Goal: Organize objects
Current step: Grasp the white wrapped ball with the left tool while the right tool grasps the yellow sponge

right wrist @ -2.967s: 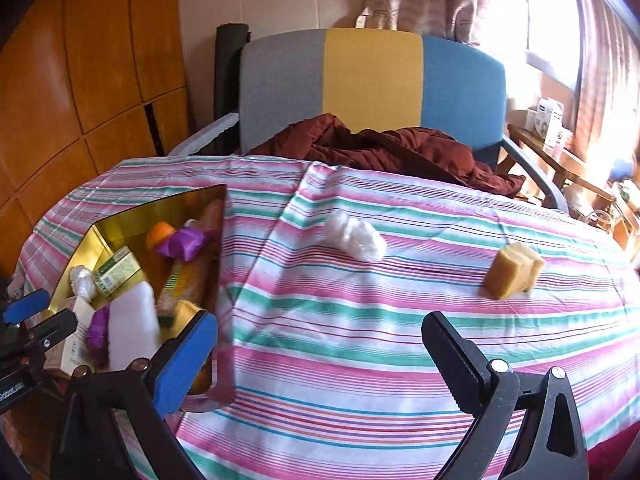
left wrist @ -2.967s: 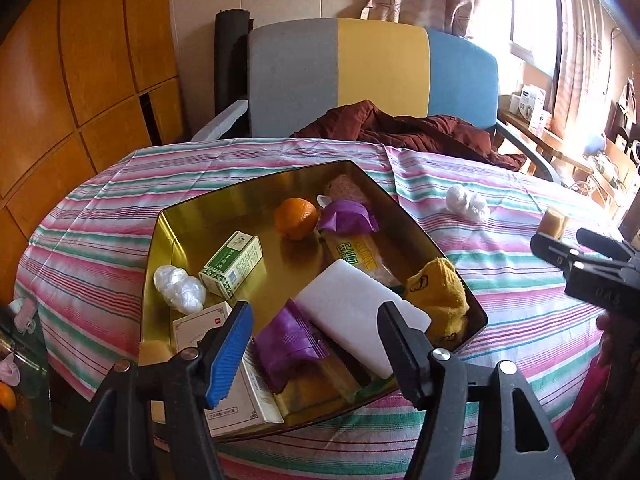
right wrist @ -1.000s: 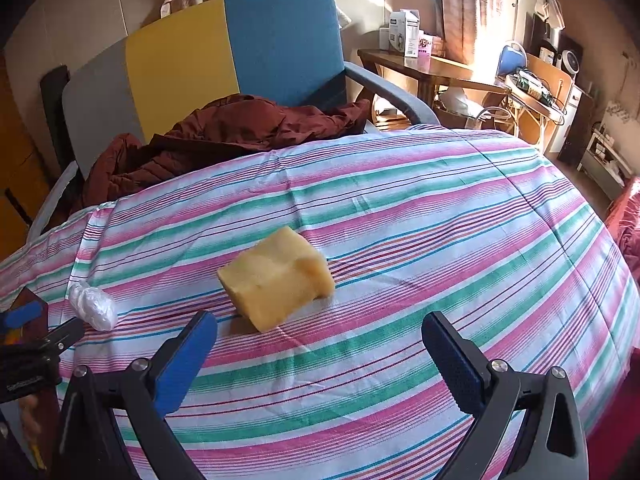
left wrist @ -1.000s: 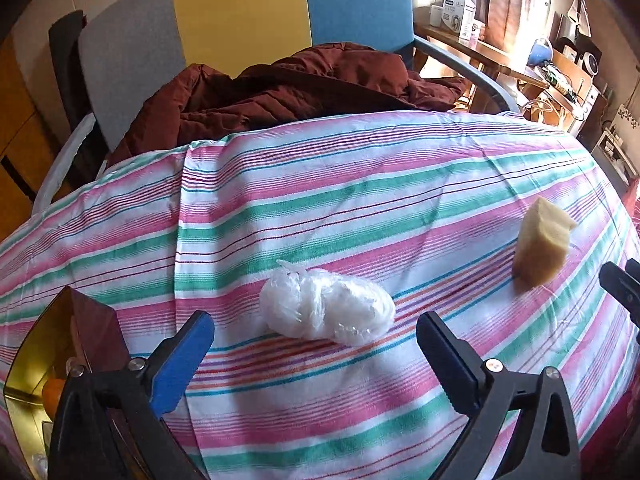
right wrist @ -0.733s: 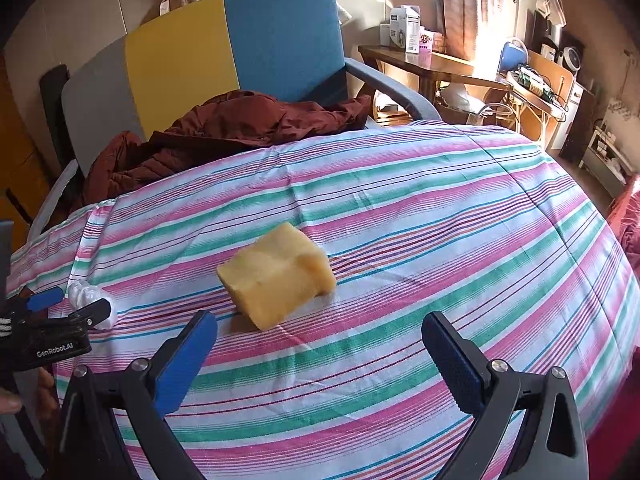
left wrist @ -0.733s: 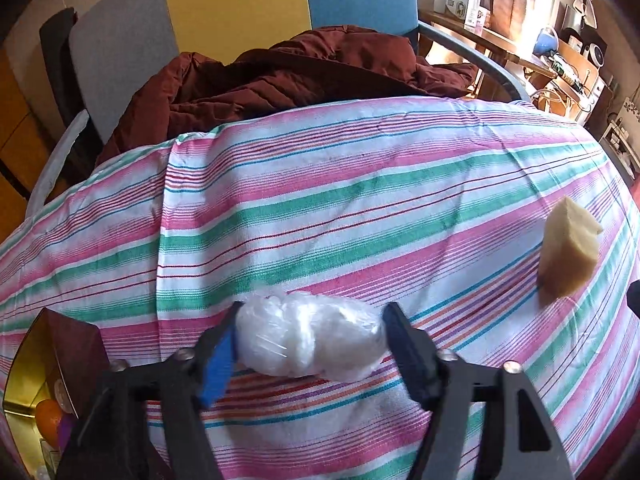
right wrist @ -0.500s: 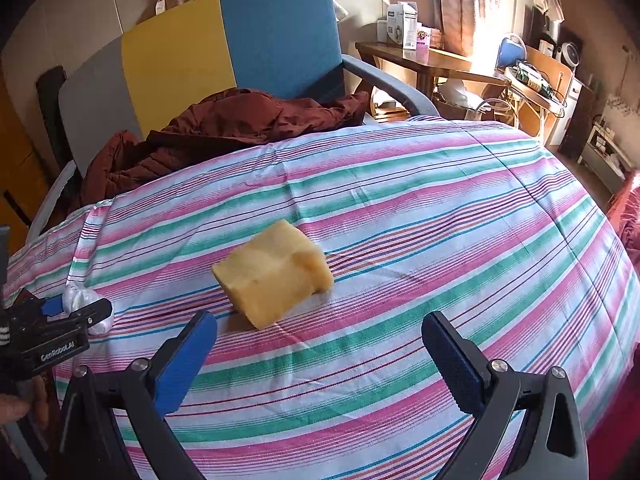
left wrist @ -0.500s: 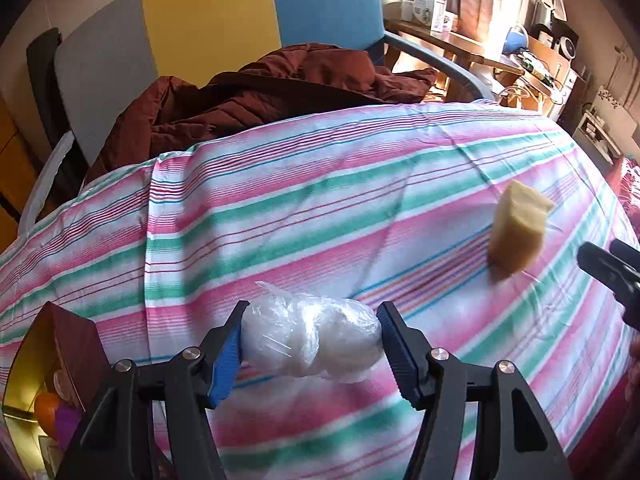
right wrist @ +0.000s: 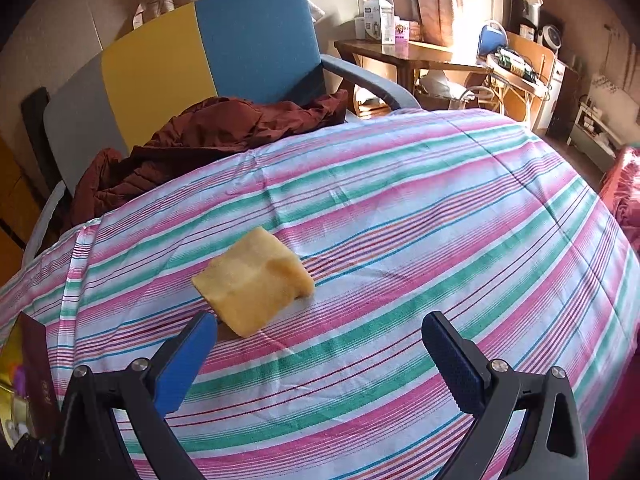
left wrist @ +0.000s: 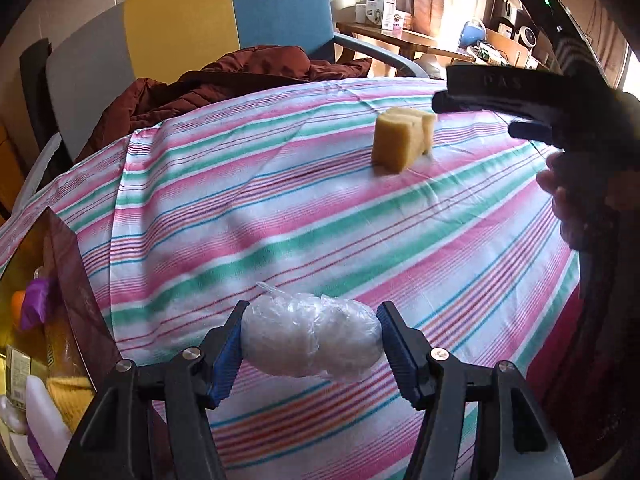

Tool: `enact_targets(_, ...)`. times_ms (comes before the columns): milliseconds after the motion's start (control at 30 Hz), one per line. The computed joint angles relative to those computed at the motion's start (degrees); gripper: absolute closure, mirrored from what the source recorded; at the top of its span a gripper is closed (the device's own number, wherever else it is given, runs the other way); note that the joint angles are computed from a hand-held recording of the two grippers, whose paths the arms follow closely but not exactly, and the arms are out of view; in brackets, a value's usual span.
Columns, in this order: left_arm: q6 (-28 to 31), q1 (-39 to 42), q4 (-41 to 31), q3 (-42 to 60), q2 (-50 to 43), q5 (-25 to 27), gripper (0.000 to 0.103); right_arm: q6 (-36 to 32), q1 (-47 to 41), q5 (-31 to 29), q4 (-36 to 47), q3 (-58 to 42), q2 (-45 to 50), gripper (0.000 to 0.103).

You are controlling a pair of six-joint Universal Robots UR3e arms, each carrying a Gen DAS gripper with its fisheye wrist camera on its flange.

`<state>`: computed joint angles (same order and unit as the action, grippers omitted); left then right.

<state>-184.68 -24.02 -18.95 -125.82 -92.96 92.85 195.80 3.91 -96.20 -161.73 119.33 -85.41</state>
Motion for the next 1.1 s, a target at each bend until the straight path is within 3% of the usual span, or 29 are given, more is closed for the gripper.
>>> enact_targets(233, 0.8, 1.0, 7.1, -7.2, 0.7, -0.1, 0.038, -1.9, -1.1, 4.9, -4.7, 1.6, -1.0, 0.000)
enact_targets(400, 1.2, 2.2, 10.1, -8.6, -1.2, -2.5, 0.038, -0.6, -0.5, 2.2, -1.6, -0.1, 0.9, 0.000)
enact_targets(533, 0.9, -0.5, 13.8, -8.6, -3.3, 0.9, 0.037, -1.5, 0.8, 1.0, -1.1, -1.1, 2.1, 0.000)
enact_targets(633, 1.1, -0.2, 14.0, -8.7, -3.3, 0.2, 0.038, -1.7, 0.8, 1.5, -0.8, -1.2, 2.5, 0.000)
enact_targets(700, 1.5, 0.2, 13.9, -8.8, -3.2, -0.2, 0.038, -1.3, -0.5, 3.9, -0.7, -0.4, 1.7, 0.000)
enact_targets(767, 1.7, 0.2, 13.8, -8.7, -3.2, -0.2, 0.038, -0.4, -4.8, 11.9, -0.4, 2.1, -0.8, 0.000)
enact_targets(933, 2.4, 1.1, 15.4, -10.1, -2.9, -1.5, 0.038, -2.3, -8.1, 16.0, 5.5, 1.3, -5.9, 0.000)
enact_targets(1100, 2.6, 2.0, 16.3, -11.0, -2.5, -2.7, 0.038, -7.0, -10.3, 14.4, 13.9, -5.0, -11.7, 0.000)
